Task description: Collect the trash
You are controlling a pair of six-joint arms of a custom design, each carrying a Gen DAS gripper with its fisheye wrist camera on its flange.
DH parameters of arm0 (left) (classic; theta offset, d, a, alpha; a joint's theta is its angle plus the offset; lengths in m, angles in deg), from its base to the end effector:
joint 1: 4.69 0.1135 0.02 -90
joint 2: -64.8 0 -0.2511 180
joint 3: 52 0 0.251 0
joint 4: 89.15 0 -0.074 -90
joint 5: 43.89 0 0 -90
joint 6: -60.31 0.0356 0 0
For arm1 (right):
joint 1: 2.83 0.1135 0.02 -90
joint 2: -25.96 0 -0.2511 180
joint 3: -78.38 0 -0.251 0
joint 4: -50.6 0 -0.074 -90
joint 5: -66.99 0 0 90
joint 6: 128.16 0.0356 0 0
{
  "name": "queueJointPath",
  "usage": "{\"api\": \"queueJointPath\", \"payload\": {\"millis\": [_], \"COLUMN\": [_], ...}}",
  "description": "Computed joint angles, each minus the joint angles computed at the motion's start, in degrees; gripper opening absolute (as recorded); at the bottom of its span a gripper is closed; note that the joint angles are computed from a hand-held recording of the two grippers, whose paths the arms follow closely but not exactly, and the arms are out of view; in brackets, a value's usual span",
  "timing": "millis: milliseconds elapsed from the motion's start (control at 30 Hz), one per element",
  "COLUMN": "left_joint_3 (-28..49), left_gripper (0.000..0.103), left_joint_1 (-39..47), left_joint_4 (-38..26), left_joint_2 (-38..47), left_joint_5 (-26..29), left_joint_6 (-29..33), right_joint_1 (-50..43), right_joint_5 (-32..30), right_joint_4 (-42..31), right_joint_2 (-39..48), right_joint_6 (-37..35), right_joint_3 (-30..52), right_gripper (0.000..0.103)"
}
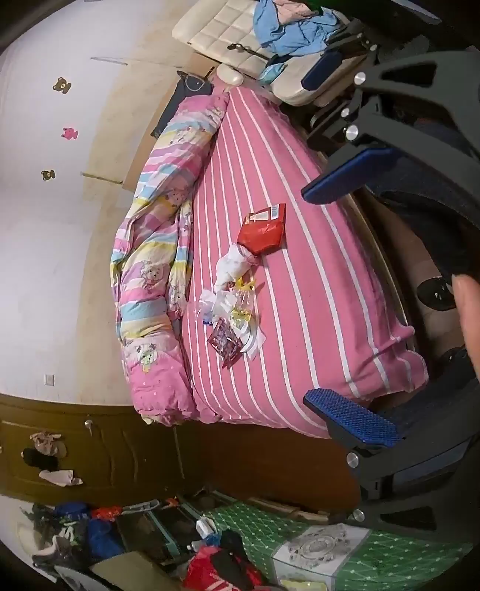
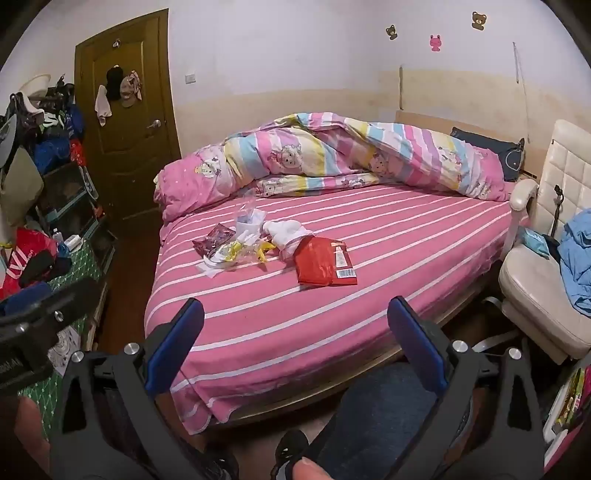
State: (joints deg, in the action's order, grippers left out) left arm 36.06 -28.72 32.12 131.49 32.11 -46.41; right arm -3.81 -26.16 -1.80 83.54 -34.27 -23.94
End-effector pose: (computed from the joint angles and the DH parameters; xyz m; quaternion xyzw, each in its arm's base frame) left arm 0.2233 -0.0901 0.3697 0.0028 0.8913 -0.0508 0.4506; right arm 0.2137 -0.0017 0.3532 0.0239 0.8753 0.0363 0.4816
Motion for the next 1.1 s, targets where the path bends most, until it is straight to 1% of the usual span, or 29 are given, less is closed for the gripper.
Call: {"api": "queueJointPath", "payload": {"millis": [133,200,267,300,400,433,500,567,667,767,833,1100], "left_joint_3": [0.22,0.36,0.71,-1.43,-1.63,0.48,0.53,0.50,1.36,1.62,2.04,-0.76], "left_gripper": [0.097,0.097,0.097,0.097,0.097,0.097,0.097,0.097,0.097,0.097,0.097,0.097], "left_joint_1": [0.74,1.23,1.42,0.29,-0.45,0.82,1.12,1.38,-0.46,-0.78,-0.87,1.01], "left_joint_4": [-0.25,-0.40,-0.53,0.20,0.11,-0.61,-0.78,-0.84,-1.11,-1.25,-1.62,-0.32], "left_joint_2": [0.14,0.16,0.27,-1.37,-1.79,-0.10,-0.27,-0.40,0.51,0.78,1.03,-0.17], "left_joint_5": [0.66,1.19,1.54,1.36,0.91,2.29,2.57,2.84,1.40,1.41,1.64,3.94], "left_joint_6": [-1.24,-1.97,-2.59,-1.78,-2.44,-1.63,-1.39,-1.20,-2.18,-2.36,-2.75,-2.62], "right_joint_1": [-0.04,-0.31,-0.61,-0.47,-0.14,0.43,2.25,0.88,1.43,1.85,2.10,2.50], "right_joint_5": [-0.12,-0.42,-0.61,-0.37,0.13,0.68,2.31,1.02,1.60,1.86,2.00,2.32], "right_joint_4": [0.09,-1.35,-0.40,-0.14,-0.93,-1.14,-1.32,-0.12,-0.15,0.02,0.13,0.30], "right_joint_2": [-0.10,0.53,-0.36,-0.53,-0.67,-0.01,0.97,-1.75,-2.13,-2.27,-2.44,-2.22], "right_joint_6": [-0.55,-0.66,-0.68,-0.59,-0.95,-0.75,-0.02,-0.86,-1.08,-1.24,-1.41,-1.65], "right_joint_3": [-0.32,1.81,0.72,0.40,1.15,1.92,2.99,0.02,-0.03,-0.27,-0.56,-1.18], "right_gripper": [0.098,0.098,0.098,0.098,0.098,0.098,0.098,0.098,0.098,0.098,0.098,0.098]}}
